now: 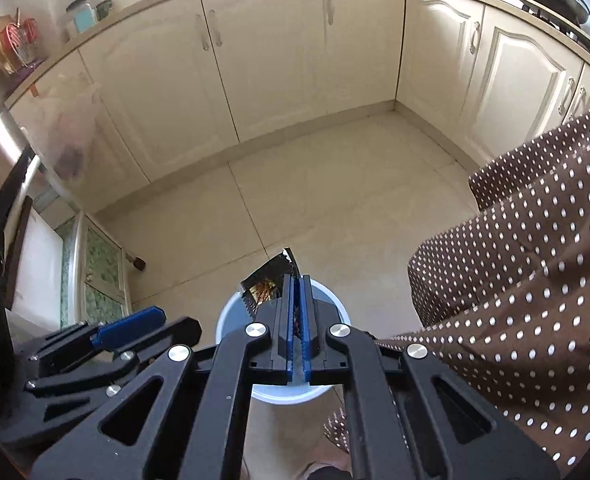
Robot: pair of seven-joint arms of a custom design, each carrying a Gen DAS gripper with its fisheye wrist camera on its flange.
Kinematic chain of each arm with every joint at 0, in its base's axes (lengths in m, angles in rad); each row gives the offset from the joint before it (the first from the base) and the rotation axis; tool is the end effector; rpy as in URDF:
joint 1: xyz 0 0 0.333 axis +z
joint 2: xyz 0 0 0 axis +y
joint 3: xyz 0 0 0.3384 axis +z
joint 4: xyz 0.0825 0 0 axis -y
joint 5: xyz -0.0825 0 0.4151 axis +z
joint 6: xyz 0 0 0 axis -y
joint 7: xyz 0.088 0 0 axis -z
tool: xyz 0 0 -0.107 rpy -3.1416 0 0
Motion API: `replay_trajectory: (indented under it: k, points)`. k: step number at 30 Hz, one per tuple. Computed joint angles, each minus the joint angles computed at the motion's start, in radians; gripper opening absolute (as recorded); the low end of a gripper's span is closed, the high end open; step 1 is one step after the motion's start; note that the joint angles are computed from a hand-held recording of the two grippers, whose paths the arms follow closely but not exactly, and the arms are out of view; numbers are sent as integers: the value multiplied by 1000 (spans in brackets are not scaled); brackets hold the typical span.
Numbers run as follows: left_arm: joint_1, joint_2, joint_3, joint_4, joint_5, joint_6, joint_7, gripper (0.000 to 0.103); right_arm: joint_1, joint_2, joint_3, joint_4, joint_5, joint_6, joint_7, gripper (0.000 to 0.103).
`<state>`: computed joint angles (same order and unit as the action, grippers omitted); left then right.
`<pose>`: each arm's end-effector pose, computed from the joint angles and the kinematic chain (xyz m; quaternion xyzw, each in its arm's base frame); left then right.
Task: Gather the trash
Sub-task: 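Carry wrapper and dark packet over the blue bucket and open both tools, then move both tools back toward the orange peel and yellow bag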
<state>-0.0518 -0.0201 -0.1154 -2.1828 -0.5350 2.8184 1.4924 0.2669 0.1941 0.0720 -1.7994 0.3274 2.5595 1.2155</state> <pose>0.5932 -0.0749 0.4729 -0.7714 0.5321 -0.3429 0.0657 0.6533 0.2217 0.5105 -0.8110 0.4996 -0.1046 0.2859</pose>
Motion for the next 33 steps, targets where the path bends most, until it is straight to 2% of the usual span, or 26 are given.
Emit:
replay_trajectory:
  k: [9,15,18,23,27,28,33]
  points:
    - [-10,-48,10,-10,27,16,-23,44,12,-49,7,-20,1,54,-16,7]
    - [-44,-110,21,2,81,21,-43,44,-7,-159,-10,-85,18,90,-35,16]
    - [-66,-136,17,19,136,24,-71,44,-27,-227,-27,-120,36,106,-41,24]
    - [-124,-143,2,86,204,19,-94,45,-74,-345,-67,-189,50,151,-36,35]
    - [-159,-106,-45,180,304,7,-135,52,-118,-418,-106,-226,63,168,-48,43]
    - [-167,-92,-57,204,329,5,-151,55,-138,-436,-119,-237,55,175,-48,45]
    - [-216,4,-110,349,398,-35,-161,58,-258,-465,-140,-265,-51,208,14,53]
